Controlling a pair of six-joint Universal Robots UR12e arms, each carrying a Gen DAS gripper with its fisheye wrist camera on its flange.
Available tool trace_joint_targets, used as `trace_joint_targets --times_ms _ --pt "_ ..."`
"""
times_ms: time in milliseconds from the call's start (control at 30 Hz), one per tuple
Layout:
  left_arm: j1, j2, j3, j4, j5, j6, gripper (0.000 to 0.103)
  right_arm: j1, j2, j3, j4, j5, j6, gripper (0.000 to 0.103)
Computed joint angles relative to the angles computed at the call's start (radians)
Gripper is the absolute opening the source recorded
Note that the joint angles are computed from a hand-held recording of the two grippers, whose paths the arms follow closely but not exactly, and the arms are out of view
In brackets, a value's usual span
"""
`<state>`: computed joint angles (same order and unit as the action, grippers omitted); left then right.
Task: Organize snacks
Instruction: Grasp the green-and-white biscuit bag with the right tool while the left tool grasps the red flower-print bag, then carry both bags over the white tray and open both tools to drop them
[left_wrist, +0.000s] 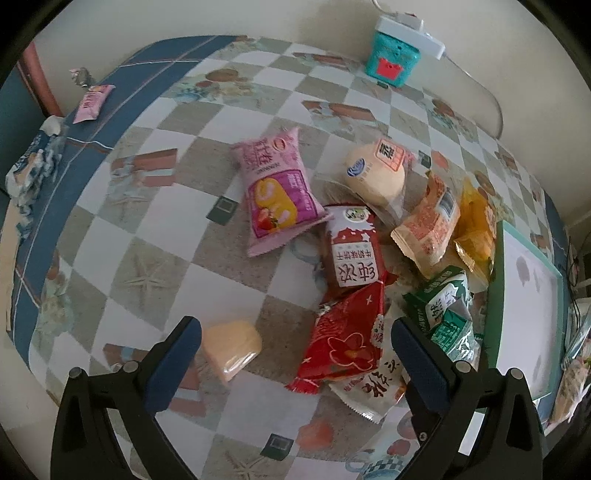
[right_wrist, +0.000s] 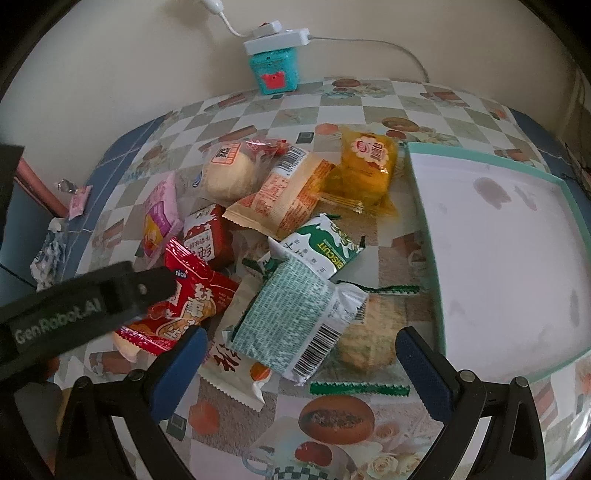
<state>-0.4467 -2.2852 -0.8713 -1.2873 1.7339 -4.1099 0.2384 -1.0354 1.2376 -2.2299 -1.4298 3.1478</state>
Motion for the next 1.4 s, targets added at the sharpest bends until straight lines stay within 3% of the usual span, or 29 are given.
trace_joint_targets --times_ms 233,433,600,800,1033,1400 --pt "0.000 -0.021 0.026 -0.002 -0.027 0.038 0.099 0.008 0.014 -0.012 0.000 0.003 -0.023 0.095" --pt "0.003 -0.027 0.030 -0.005 -0.059 0.044 0.082 0.008 0.015 -0.009 -0.011 0.002 -0.028 0.082" --pt "0.003 -0.023 0.020 0.016 -0.081 0.053 0.056 0.003 0.016 -0.009 -0.004 0.030 -0.036 0.071" --pt "0.001 -0.012 -0.002 0.057 -0.095 0.035 0.045 -0.003 0.010 0.000 -0.012 0.044 -0.040 0.069" --pt "0.001 -0.002 -0.014 0.072 -0.100 0.020 0.043 -0.012 0.003 0.006 -0.015 0.065 -0.039 0.068" --pt "-0.009 0.003 0.024 0.057 -0.033 -0.010 0.043 -0.034 -0.022 0.027 -0.049 0.124 -0.023 0.068"
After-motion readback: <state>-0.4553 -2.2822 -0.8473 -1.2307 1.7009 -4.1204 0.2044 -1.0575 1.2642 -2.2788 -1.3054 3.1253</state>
